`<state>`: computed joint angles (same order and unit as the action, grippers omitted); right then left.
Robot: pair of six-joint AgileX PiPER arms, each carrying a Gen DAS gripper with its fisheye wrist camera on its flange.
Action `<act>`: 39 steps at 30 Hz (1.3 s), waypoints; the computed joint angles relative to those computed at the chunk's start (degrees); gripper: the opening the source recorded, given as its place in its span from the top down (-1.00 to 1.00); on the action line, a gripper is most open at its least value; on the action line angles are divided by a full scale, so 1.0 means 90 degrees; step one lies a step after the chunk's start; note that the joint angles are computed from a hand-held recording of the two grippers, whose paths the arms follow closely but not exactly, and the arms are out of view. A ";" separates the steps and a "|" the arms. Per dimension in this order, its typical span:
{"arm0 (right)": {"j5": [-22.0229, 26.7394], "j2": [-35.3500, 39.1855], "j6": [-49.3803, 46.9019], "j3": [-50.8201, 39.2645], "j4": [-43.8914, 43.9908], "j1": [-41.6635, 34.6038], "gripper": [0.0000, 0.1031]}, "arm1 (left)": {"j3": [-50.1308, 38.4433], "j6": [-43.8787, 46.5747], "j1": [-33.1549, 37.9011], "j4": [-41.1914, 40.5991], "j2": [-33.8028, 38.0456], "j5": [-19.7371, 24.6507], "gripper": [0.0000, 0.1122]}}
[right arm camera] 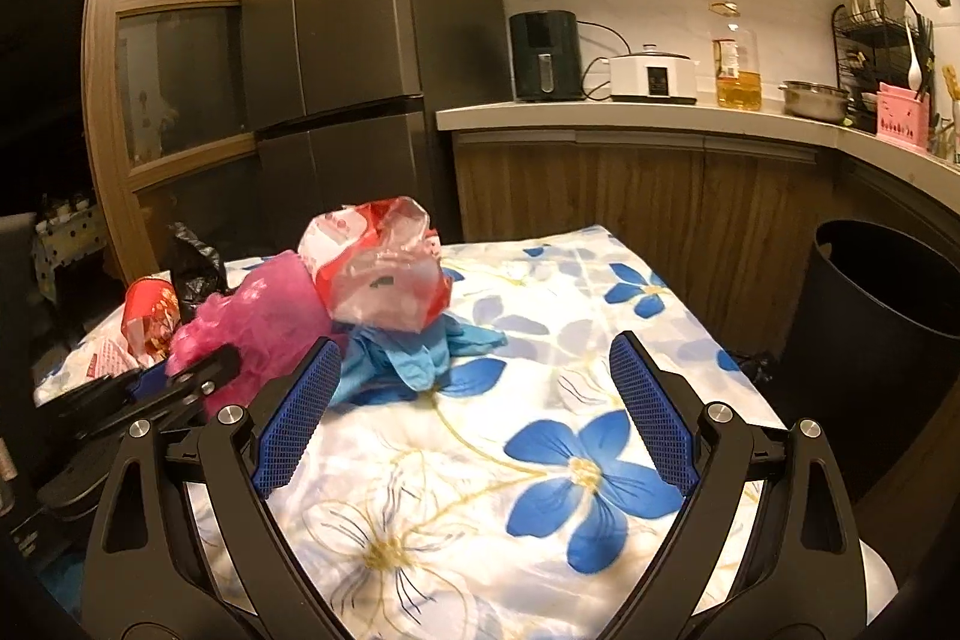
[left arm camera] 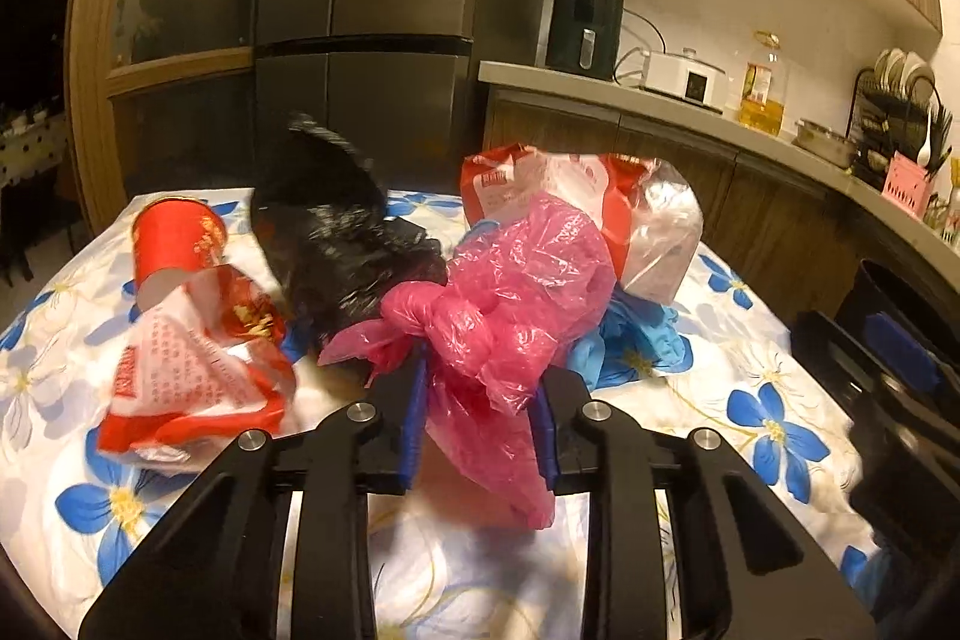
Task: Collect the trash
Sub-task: 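Grasp the pink bag with the left tool while the right tool grasps the clear printed bag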
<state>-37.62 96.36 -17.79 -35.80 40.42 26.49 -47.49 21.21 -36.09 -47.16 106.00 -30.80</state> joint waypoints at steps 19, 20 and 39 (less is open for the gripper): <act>0.1574 0.1659 0.0249 -0.2687 -0.0730 -0.0582 -0.42 | 0.1103 -0.0716 0.0188 0.0215 -0.0963 -0.0198 0.49; 0.1659 0.1750 0.0188 -0.2776 -0.0704 -0.0589 -0.25 | 0.1084 -0.0720 0.0205 0.0226 -0.0957 -0.0173 0.49; 0.0558 0.0363 0.1243 -0.0853 -0.1765 -0.0451 0.91 | 0.1143 -0.0075 -0.0315 -0.0634 -0.1159 -0.0467 0.50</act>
